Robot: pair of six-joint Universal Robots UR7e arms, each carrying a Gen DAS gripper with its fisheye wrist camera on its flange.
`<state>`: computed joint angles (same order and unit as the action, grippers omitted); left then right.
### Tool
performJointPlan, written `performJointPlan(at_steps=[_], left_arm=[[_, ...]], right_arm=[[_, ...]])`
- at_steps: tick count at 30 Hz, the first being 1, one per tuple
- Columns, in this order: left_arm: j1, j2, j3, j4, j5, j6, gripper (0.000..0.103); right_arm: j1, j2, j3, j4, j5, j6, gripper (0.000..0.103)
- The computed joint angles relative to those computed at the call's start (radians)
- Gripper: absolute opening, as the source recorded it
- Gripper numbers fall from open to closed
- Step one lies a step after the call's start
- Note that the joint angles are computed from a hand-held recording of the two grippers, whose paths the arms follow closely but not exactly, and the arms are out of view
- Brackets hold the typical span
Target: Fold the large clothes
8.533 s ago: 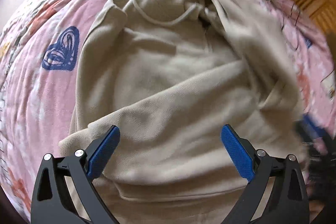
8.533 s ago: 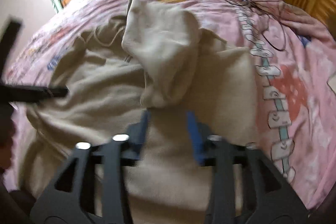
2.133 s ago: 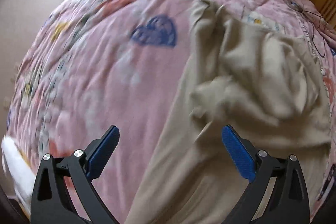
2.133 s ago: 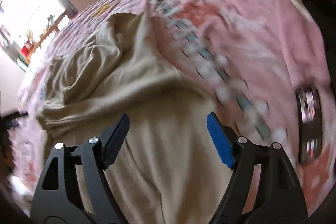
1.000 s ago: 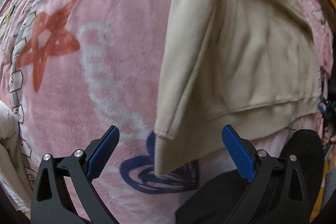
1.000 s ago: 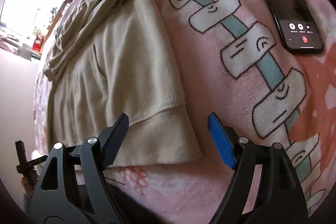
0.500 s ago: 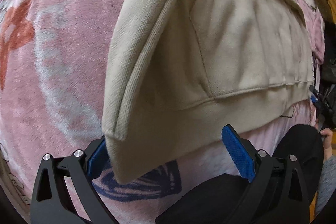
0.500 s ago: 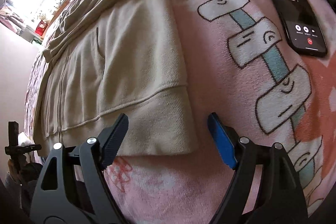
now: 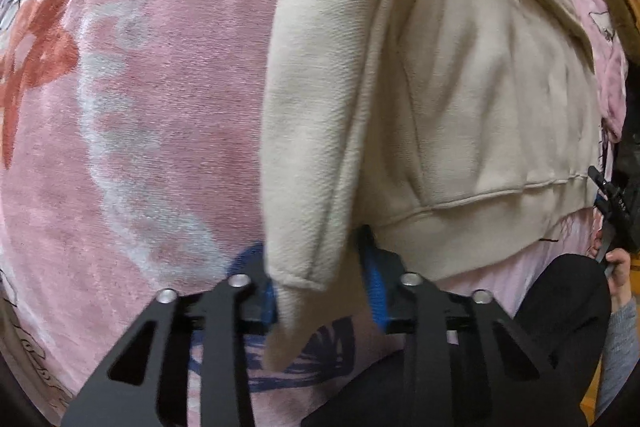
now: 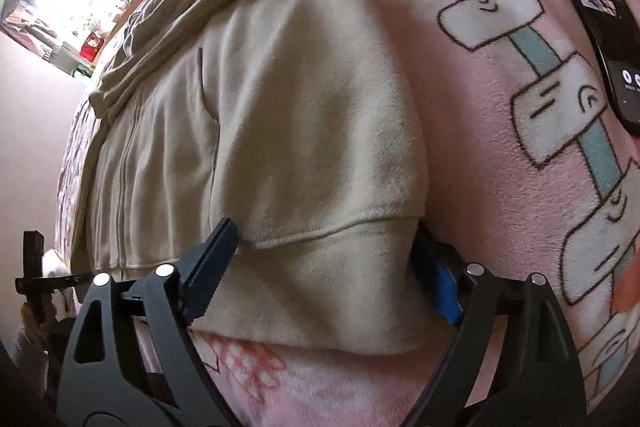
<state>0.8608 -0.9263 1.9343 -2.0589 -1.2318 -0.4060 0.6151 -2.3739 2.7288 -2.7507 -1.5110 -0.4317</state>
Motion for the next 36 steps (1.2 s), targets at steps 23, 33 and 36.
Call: performJointPlan(at_steps=[23, 33, 36], left_arm=[[-0.041, -0.102, -0.026, -0.138, 0.049, 0.013, 0.008], [-0.076, 0.022, -0.183, -0.278, 0.166, 0.071, 0.008], [-0.060, 0.111, -0.319, -0.295, 0.191, 0.136, 0.008]], right_arm=[[0.017, -0.169, -0.067, 0.183, 0.282, 0.141, 0.006], [0.154, 0.080, -0.241, -0.004, 0.320, 0.299, 0.006], [0.225, 0.210, -0.351, -0.065, 0.285, 0.348, 0.006]])
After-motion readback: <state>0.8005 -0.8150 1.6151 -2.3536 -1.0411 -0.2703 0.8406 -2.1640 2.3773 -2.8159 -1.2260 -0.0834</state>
